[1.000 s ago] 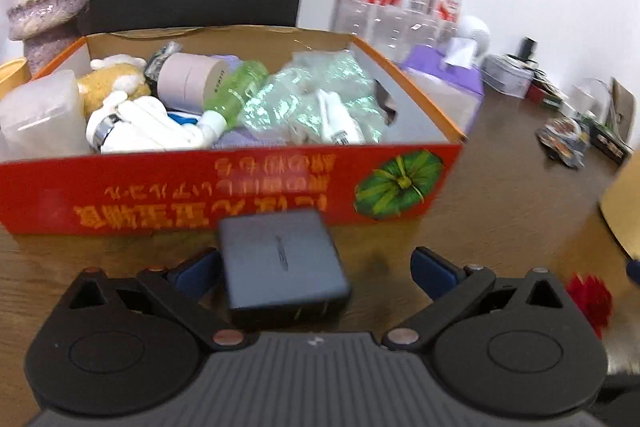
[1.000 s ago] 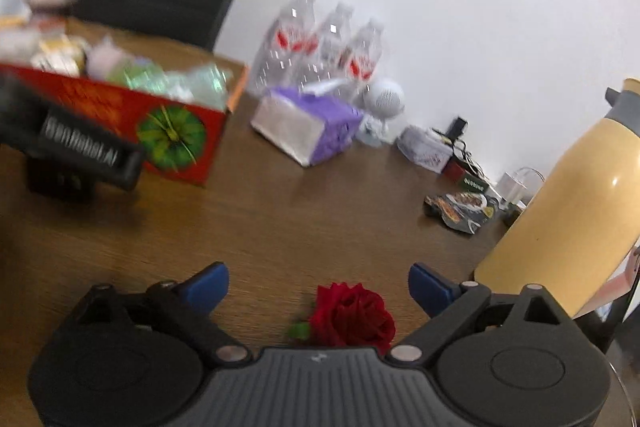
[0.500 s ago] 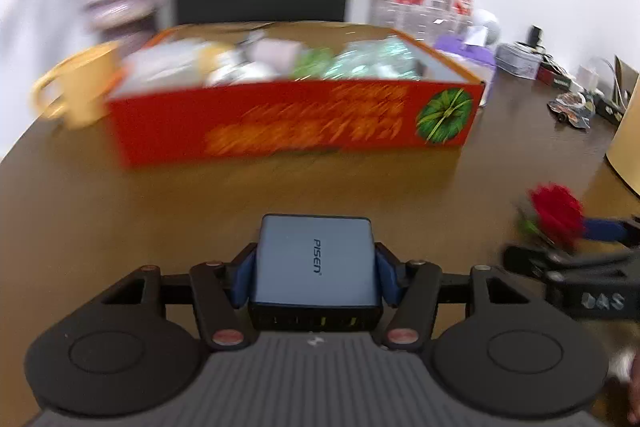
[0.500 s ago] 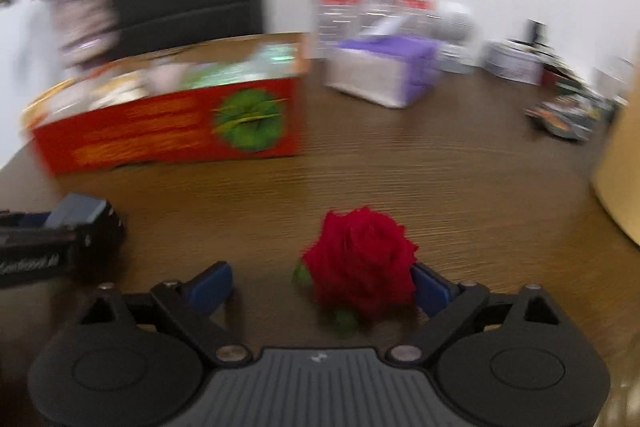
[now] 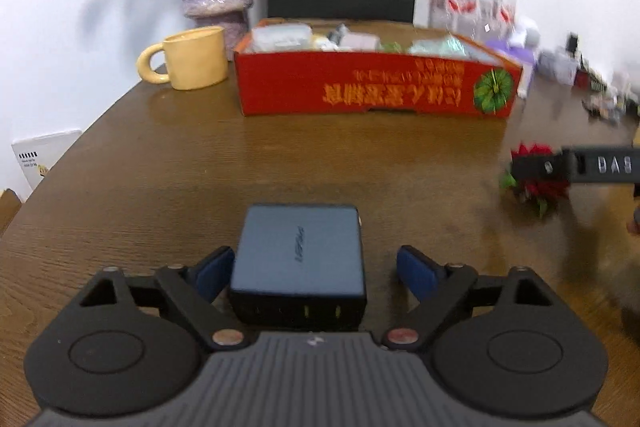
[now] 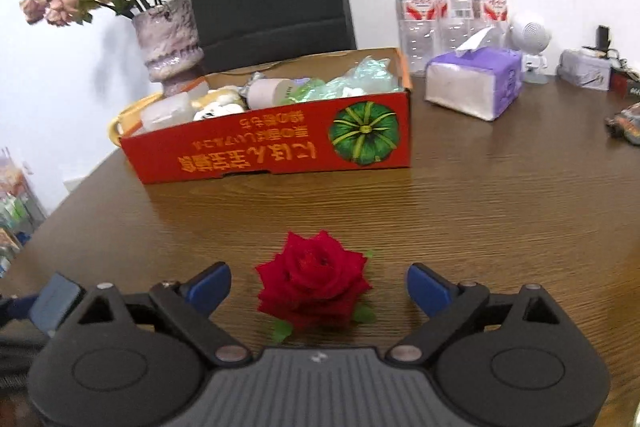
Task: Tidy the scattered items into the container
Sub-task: 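Grasp the black charger with the left tool while the right tool grasps the red rose, then carry the charger and rose over the box and open both tools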
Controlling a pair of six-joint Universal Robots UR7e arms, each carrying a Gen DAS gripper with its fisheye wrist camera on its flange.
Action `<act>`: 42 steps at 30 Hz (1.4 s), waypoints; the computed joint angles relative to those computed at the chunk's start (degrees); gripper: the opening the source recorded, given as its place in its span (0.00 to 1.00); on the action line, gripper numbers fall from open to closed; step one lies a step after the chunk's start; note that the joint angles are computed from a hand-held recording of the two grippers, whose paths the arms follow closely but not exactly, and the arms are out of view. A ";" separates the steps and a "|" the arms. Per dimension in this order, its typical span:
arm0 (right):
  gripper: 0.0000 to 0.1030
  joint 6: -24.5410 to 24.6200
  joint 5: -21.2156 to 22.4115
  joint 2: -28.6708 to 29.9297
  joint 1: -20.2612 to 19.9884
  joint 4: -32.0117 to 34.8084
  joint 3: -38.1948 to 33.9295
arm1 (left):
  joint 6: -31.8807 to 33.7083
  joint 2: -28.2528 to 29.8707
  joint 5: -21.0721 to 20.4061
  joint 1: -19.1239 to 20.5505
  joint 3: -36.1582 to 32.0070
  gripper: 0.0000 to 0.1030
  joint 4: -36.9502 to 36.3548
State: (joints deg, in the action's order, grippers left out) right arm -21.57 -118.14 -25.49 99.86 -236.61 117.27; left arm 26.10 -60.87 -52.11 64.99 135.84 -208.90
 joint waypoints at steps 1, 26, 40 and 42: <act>0.91 0.28 0.37 -0.04 -0.02 0.18 0.03 | -0.03 0.09 0.18 -0.04 0.04 0.88 -0.16; 0.46 -7.69 2.17 -2.34 4.52 -2.88 -5.53 | -2.67 -0.70 -9.32 -1.09 -13.40 0.57 10.07; 0.49 1.34 -2.62 -1.98 2.86 31.61 -30.76 | -7.03 19.40 -7.50 1.35 -51.23 0.57 38.52; 0.51 1.55 -3.65 -1.19 2.54 37.04 -33.14 | -7.88 20.57 -7.66 1.79 -53.43 0.57 40.72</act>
State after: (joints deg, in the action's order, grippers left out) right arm -20.02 -121.78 -26.67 102.40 -199.57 84.13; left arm 18.23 -40.30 -59.77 66.78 82.41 -168.19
